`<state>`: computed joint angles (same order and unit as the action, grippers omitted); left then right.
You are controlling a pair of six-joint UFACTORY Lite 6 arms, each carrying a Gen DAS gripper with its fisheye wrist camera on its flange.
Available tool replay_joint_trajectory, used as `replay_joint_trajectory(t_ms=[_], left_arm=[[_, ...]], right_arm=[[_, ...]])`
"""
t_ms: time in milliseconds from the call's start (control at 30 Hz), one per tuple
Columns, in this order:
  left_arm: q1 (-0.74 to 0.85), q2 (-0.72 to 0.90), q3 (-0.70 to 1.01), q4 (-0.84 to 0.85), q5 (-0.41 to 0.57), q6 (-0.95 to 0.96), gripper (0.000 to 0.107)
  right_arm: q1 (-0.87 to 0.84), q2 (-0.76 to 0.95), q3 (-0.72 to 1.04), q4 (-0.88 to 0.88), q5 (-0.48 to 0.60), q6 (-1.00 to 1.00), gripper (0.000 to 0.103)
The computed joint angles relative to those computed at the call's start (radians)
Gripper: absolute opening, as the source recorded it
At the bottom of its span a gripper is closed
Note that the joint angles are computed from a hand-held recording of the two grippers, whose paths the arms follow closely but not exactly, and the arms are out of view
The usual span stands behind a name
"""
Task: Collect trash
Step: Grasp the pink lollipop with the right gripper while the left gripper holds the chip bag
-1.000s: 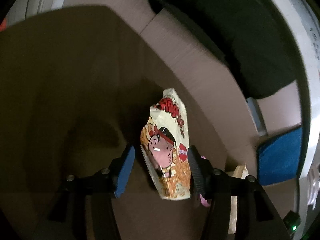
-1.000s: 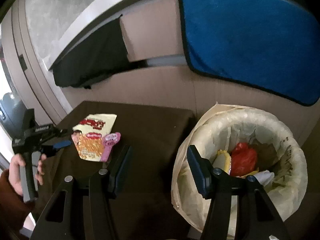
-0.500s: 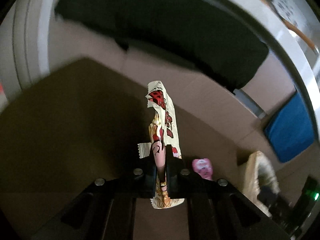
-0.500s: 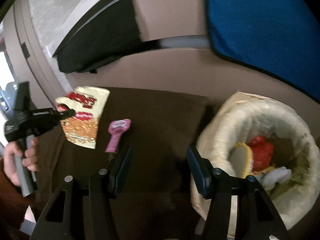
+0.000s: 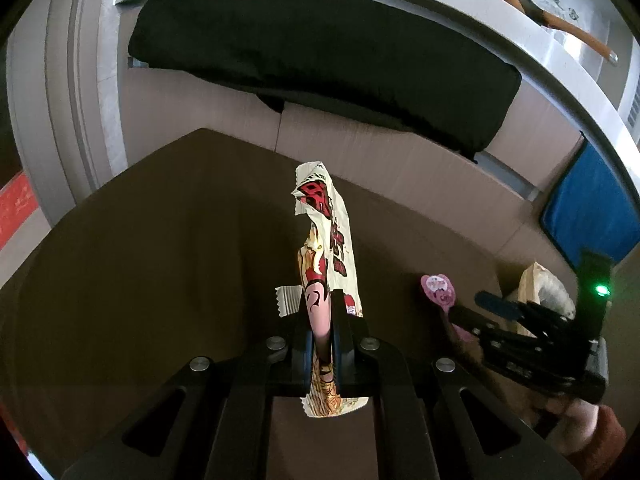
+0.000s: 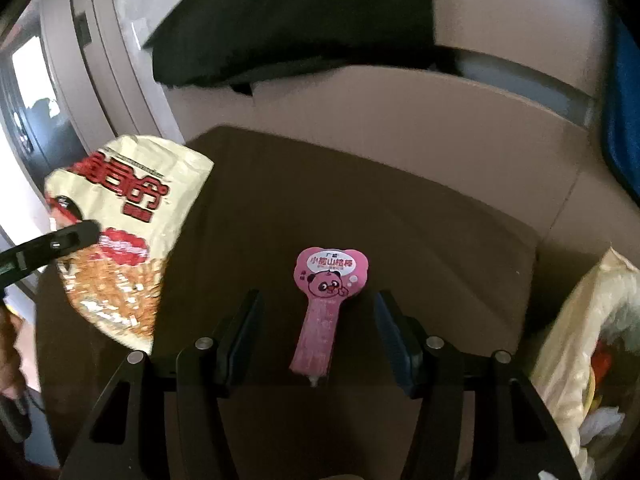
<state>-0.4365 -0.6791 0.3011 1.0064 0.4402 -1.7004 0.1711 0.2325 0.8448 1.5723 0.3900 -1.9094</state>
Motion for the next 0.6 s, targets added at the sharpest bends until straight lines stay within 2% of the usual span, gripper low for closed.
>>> replay_joint_trajectory(t_ms=[300,467,500,600], left_arm=[[-0.010,0.016,0.001,0.041,0.007,-0.019,0.007],[0.016,0.041,0.002,0.043,-0.028,-0.012,0.007],[0.016,0.044,0.003,0.043,-0.031,-0.010,0.007],[0.022,0.047,0.005,0.036,-0.042,0.006,0.007]], right_arm=[[0.093,0.192,0.159,0.048,-0.140,0.015,0.054],[0.121,0.259,0.225,0.074,-0.185,-0.005,0.054],[0.127,0.261,0.226,0.119,-0.195,-0.053,0.050],[0.119,0.242,0.212,0.123,-0.167,-0.067,0.049]])
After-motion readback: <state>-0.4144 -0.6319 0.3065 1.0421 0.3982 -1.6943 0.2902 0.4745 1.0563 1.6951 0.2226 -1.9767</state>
